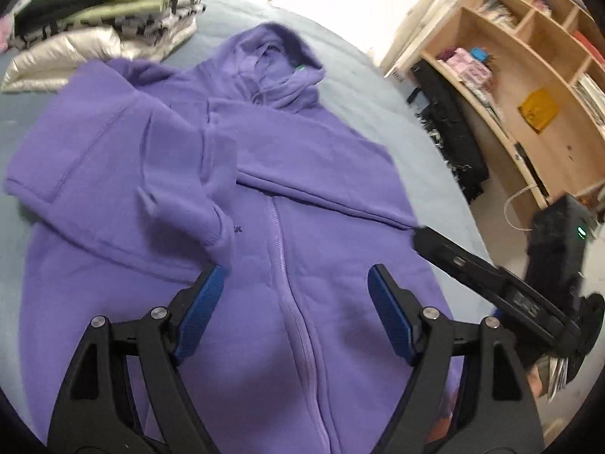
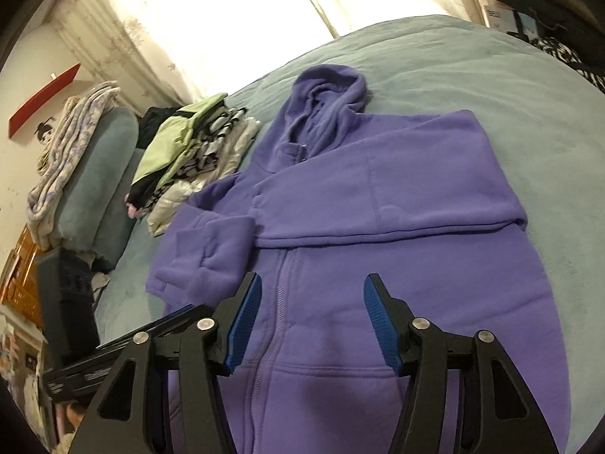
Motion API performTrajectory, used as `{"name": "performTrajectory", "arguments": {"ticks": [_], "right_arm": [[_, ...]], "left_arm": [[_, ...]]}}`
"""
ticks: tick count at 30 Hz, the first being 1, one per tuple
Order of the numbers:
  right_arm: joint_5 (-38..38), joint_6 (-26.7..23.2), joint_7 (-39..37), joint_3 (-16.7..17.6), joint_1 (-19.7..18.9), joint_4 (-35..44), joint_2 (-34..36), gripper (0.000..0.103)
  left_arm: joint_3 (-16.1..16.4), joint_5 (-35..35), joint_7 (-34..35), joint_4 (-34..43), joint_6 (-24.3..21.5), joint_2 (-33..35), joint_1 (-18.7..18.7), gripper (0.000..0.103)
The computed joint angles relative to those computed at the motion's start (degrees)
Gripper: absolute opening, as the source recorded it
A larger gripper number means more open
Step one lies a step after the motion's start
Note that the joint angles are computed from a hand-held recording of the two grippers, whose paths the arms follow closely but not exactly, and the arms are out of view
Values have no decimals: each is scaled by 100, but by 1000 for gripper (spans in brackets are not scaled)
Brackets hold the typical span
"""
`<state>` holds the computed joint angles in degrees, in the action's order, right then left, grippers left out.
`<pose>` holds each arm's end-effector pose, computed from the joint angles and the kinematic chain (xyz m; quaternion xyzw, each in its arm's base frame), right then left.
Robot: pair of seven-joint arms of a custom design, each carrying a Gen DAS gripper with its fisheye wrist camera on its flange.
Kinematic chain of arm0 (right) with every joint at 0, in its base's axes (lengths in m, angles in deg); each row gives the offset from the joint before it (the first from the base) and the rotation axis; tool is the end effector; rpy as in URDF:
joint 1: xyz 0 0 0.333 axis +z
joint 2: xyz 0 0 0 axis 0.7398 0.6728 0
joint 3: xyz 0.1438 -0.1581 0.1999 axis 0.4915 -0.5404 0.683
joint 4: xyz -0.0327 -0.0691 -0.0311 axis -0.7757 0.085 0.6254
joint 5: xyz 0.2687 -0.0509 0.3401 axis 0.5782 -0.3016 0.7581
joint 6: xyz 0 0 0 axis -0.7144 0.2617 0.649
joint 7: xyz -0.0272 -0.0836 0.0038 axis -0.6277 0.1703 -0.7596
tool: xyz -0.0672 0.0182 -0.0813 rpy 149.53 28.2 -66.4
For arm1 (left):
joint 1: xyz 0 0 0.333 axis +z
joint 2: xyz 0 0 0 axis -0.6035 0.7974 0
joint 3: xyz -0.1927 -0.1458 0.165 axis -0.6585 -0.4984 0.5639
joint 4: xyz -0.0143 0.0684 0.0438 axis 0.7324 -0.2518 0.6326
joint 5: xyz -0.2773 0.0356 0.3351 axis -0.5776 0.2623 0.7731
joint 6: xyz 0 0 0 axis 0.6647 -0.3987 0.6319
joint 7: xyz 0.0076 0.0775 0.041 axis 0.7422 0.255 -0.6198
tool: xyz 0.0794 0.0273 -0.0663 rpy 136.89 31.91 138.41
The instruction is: Fold large clothes
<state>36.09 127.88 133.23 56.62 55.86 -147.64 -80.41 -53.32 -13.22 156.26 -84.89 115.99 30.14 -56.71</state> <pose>0.4757 0.0509 0.6060 -0.6599 0.6541 -0.0763 0.3618 0.4806 -0.1981 0.5725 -0.6752 0.6288 -0.3838 0.0380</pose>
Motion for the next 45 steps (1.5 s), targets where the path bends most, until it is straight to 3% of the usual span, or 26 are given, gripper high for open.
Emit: {"name": "performTrajectory", "arguments": {"ticks": [5,11,19,20,22,23,24,28,30,32,34,35,36,38,40,45], "right_arm": [[-106,-89,-210,151,184,-35,-228,76],[-413,-445,-348,474,470,252,-13,80],[-1614,-456,127,1151,662,1056,1430,80],[-1831,-387,296,1201,668,1123,1572,77],[-2456,-341,745,1322,643,1365,1909,56],[-2598,-416,817,1303,689,1523,2064,26],[-2674,-463,834,1265,748,1678,2172,15],[-2062,566,174,887,969,1715,1820,14],[-1758,1088,149,746,900,1742,1614,14],[-1667,1305,375,687,707,1719,1472,14],[-2017,1405,877,762,298,1576,1366,14],[-2355,1276,1215,842,23,1520,1382,22],[-2779,924,1649,949,-275,1528,1469,40],[-3005,228,2049,858,-446,1548,1647,67],[-2546,-225,1973,526,-378,1438,1720,67],[-1251,-227,1236,-8,-249,1063,1510,68]], "left_arm": [[-271,801,-580,-662,-143,-1079,356,76],[-143,1485,-1339,-1398,-369,-2062,680,76],[255,1667,-1642,-2012,-301,-2462,840,76],[296,1672,-1636,-2065,-290,-2510,851,76],[324,1682,-1654,-2123,-224,-2520,877,76],[343,1689,-1653,-2153,-206,-2536,891,76],[344,1694,-1664,-2158,-181,-2516,898,76],[327,1692,-1698,-2097,14,-2303,871,76],[312,1701,-1691,-2076,93,-2244,839,76],[327,1693,-1641,-2056,145,-2198,769,76],[347,1666,-1568,-2022,200,-2125,682,76],[352,1661,-1525,-1994,196,-2077,646,76],[346,1662,-1495,-1942,161,-2007,627,76],[364,1636,-1411,-1843,119,-1880,583,76],[394,1617,-1278,-1673,52,-1703,561,76],[742,1237,-679,-978,-18,-1003,494,76]]}}
